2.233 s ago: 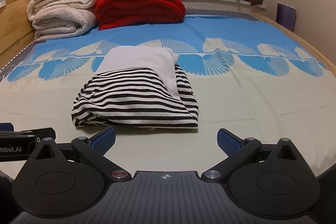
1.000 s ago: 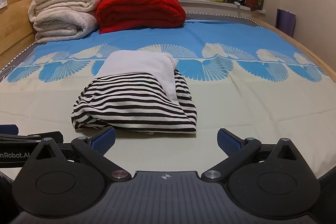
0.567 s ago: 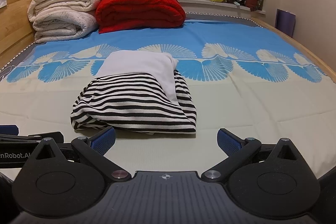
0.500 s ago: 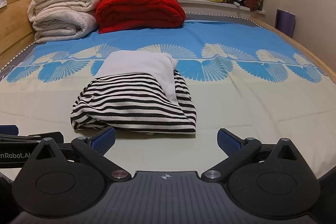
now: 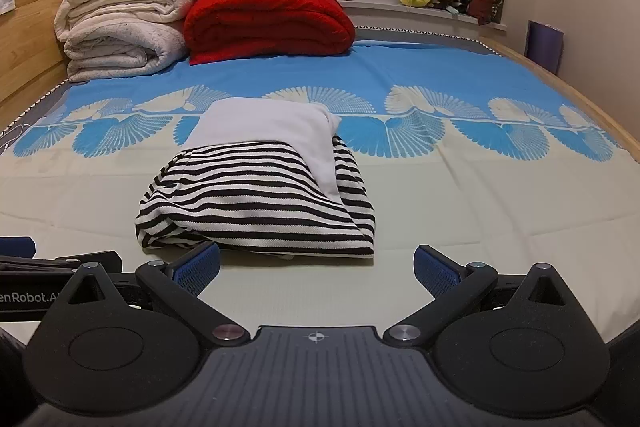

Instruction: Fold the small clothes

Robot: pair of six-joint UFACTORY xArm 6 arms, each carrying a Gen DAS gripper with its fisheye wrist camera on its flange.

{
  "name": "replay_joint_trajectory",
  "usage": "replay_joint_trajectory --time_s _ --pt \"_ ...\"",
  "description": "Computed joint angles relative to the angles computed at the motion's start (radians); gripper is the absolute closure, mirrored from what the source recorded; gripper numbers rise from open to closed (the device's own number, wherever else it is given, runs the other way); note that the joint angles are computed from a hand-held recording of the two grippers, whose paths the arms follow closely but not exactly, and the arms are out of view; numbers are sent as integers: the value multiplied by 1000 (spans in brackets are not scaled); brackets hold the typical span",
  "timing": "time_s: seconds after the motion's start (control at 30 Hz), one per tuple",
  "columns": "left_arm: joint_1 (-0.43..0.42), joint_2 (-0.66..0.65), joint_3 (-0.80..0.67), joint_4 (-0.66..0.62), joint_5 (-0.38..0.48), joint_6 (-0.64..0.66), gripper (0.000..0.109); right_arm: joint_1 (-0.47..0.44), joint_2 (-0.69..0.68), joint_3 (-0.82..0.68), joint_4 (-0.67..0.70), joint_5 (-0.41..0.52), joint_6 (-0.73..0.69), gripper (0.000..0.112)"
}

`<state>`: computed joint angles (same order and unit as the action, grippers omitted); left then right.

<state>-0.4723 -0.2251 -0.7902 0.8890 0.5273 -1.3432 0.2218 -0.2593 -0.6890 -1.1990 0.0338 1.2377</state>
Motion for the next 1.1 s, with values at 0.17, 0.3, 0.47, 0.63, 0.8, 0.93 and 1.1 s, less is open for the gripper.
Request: replay_joint_trajectory --time_s 0.17,0.3,0.47,0.63,0.8,0.93,1.1 --pt "-3 1 -2 1 3 -4 6 -1 0 0 2 -2 -2 10" --pt "-4 2 -2 1 4 -5 6 -1 1 0 5 -1 -5 10" --pt "-2 2 -1 -2 0 -2 6 1 1 3 4 2 -2 10" --pt "-4 3 -3 -3 3 -4 6 1 2 2 7 2 -4 10" --pt "7 3 6 -9 -13 8 6 1 10 0 0 3 3 10" --pt "9 2 8 -12 -18 11 6 3 12 3 18 2 -11 10" --pt "12 3 10 -14 -22 15 6 3 13 2 20 3 -13 10"
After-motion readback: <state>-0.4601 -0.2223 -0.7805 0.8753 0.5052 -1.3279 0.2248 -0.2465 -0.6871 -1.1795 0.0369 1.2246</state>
